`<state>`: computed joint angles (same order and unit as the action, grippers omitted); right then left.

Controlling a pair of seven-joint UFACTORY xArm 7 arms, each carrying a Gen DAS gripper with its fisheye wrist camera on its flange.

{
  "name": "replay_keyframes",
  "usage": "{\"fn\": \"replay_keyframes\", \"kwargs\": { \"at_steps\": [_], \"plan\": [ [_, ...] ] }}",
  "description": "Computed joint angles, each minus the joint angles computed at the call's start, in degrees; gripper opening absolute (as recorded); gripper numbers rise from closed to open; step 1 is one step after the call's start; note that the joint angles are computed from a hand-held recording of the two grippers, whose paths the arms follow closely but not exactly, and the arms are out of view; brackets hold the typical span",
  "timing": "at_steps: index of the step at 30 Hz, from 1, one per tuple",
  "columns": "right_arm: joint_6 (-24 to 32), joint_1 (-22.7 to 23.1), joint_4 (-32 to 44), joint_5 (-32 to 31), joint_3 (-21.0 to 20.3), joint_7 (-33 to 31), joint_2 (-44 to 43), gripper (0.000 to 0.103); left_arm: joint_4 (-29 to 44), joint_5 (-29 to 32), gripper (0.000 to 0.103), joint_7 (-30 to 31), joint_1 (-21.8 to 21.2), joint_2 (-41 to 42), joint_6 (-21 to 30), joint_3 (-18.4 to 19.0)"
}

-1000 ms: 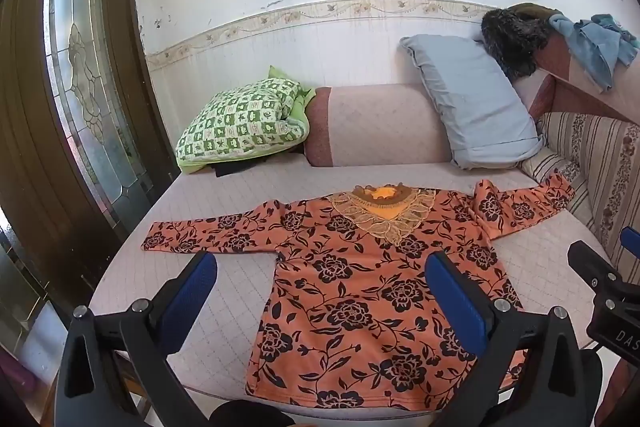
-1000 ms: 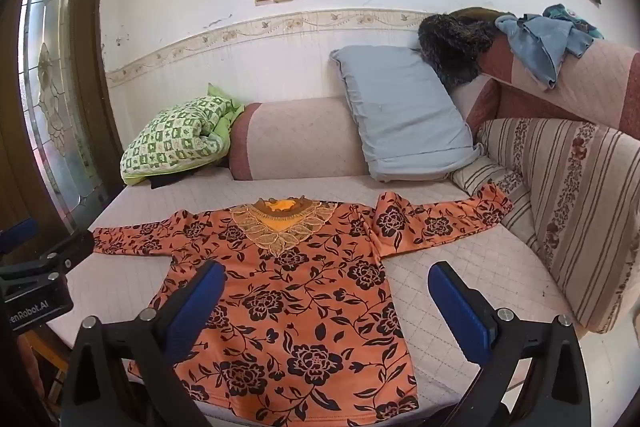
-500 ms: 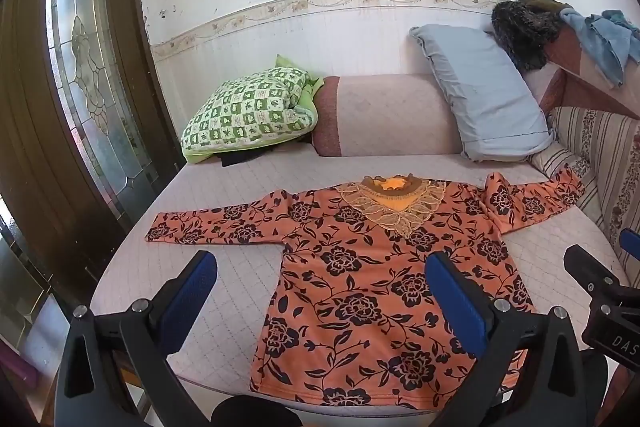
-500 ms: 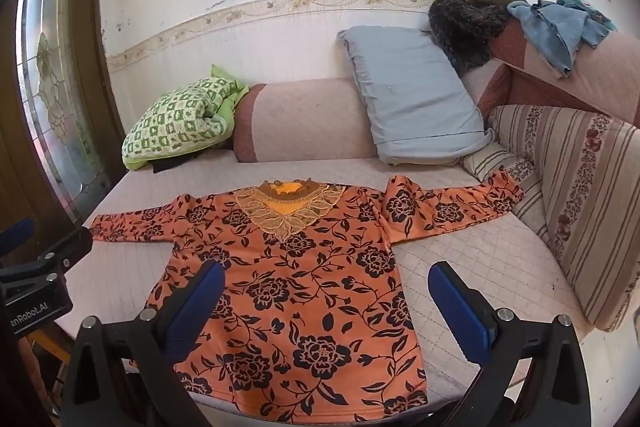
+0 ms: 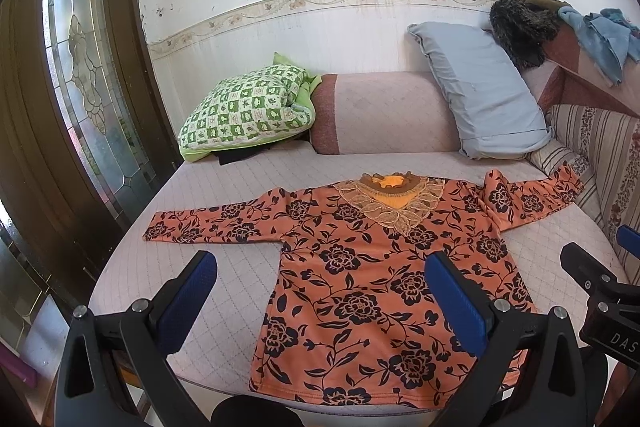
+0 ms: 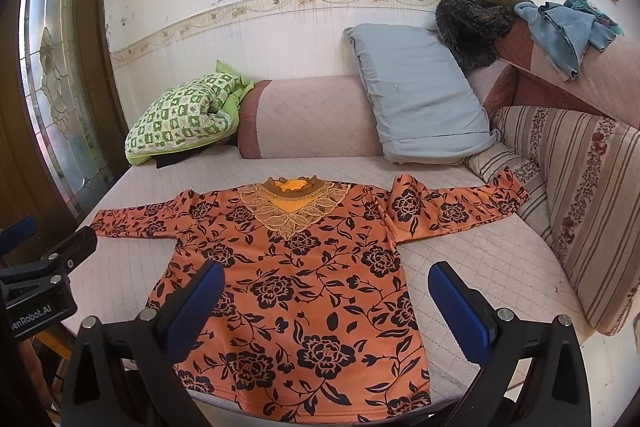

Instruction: Fold small clothes

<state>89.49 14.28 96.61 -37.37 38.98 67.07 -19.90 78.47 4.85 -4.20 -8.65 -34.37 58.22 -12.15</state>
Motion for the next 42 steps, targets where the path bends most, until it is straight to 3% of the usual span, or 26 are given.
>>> {"fn": "replay_keyframes", "kwargs": {
  "at_steps": [42],
  "plan": [
    [1.00, 3.48, 0.69, -1.63, -1.45, 0.60, 1.85, 0.103, -0.77, -2.65, 0.103, 2.20, -1.44, 0.42, 0.73, 1.64]
  ]
}}
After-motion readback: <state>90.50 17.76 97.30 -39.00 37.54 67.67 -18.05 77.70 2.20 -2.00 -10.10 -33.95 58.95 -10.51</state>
